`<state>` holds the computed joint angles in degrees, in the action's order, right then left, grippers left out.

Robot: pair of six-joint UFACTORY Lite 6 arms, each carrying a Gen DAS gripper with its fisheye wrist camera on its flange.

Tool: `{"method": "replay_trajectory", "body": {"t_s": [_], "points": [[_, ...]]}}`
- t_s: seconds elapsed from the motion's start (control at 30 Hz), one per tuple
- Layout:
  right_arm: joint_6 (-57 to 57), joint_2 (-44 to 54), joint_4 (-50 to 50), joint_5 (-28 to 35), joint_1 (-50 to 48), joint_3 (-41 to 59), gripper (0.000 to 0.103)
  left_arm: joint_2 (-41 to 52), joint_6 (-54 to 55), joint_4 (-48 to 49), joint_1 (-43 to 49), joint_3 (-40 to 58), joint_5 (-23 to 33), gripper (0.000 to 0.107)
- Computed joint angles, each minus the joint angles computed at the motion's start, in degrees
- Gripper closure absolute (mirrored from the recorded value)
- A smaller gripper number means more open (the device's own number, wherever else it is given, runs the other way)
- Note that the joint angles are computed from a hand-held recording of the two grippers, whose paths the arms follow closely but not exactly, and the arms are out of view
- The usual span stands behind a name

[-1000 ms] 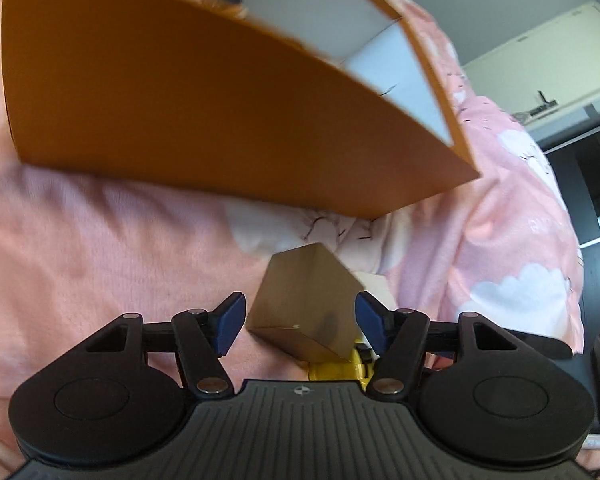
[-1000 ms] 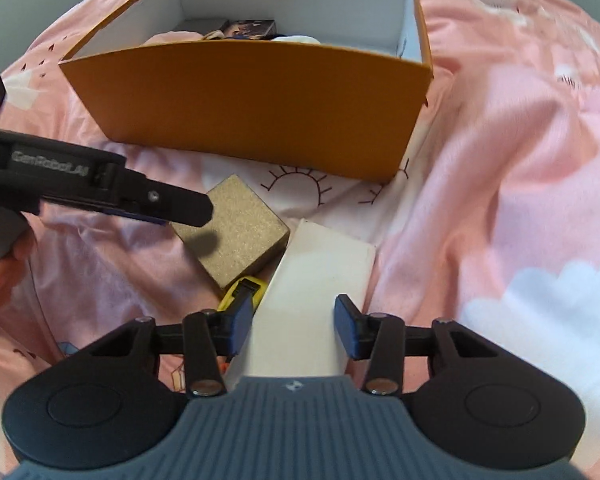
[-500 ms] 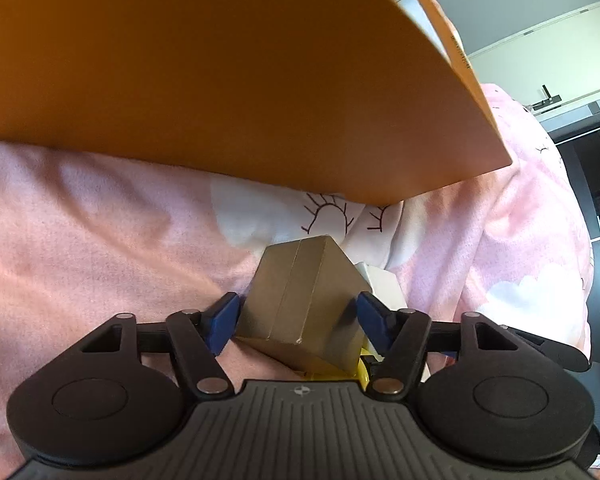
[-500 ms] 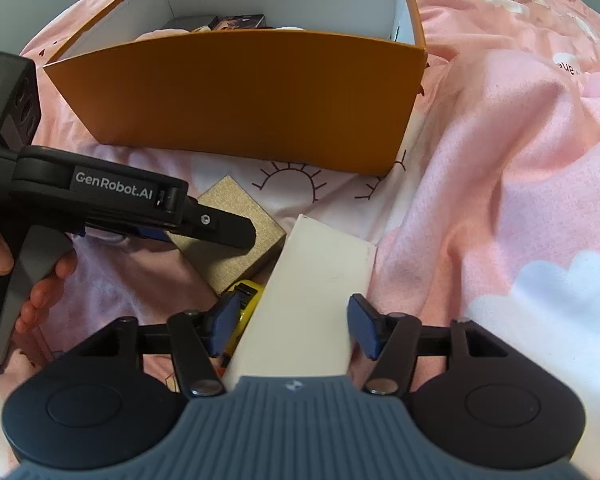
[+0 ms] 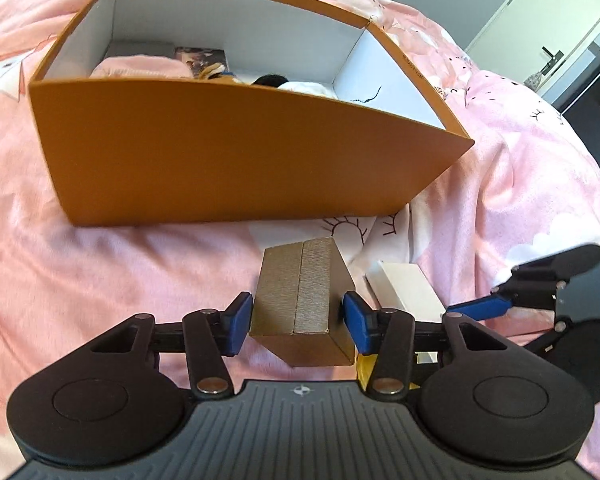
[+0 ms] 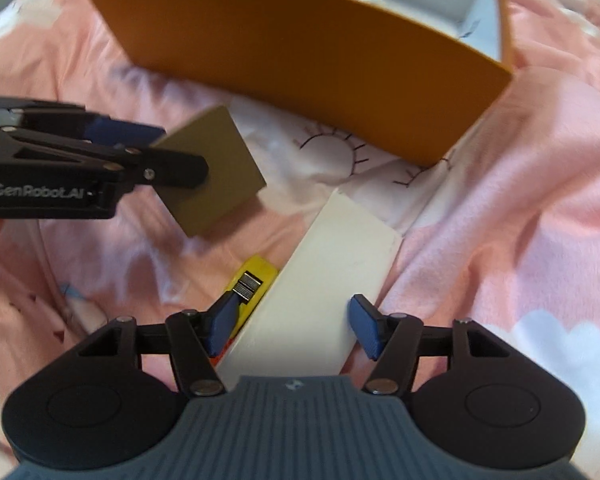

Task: Organize objects
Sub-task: 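Grasp the tan cardboard cube with the left gripper while the right reaches the white box, then grasp the white printed box with the right gripper and lift it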

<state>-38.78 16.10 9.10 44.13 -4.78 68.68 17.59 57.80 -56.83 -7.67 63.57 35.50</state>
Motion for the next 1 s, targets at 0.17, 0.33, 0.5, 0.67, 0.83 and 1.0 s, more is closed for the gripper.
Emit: {"method": "replay_trajectory", "body": {"t_s": [0.17,0.33,0.5,0.67,0.83,1.0], "points": [[2.87,2.18,-6.49,5.5,3.59,3.67,0.039,0.1,1.09,-1.06,0.14,-0.61,0.01,0.051],[5.63,6.6,-9.76,9.99,4.92,9.21,0.035,-0.76,1.91,-0.93,0.95,-1.59,0.24,0.051],[9.0,9.32,-10.18,8.96,6.47,10.64,0.019,-0.13,2.26,-1.23,1.63,-1.48,1.24,0.051],[8.93,7.95,-11.82,9.0,6.96,8.4,0.017,-0.27,2.76,-1.47,2.57,-1.79,2.14,0.051],[8.01,7.78,-9.4,13.24,2.08,10.23,0.036,-0.03,2.93,-1.45,2.52,-1.57,2.44,0.052],[4.82,4.39,-6.22,14.75,-1.18,9.18,0.057,-0.23,3.29,-1.69,3.01,-1.71,3.17,0.053]]}}
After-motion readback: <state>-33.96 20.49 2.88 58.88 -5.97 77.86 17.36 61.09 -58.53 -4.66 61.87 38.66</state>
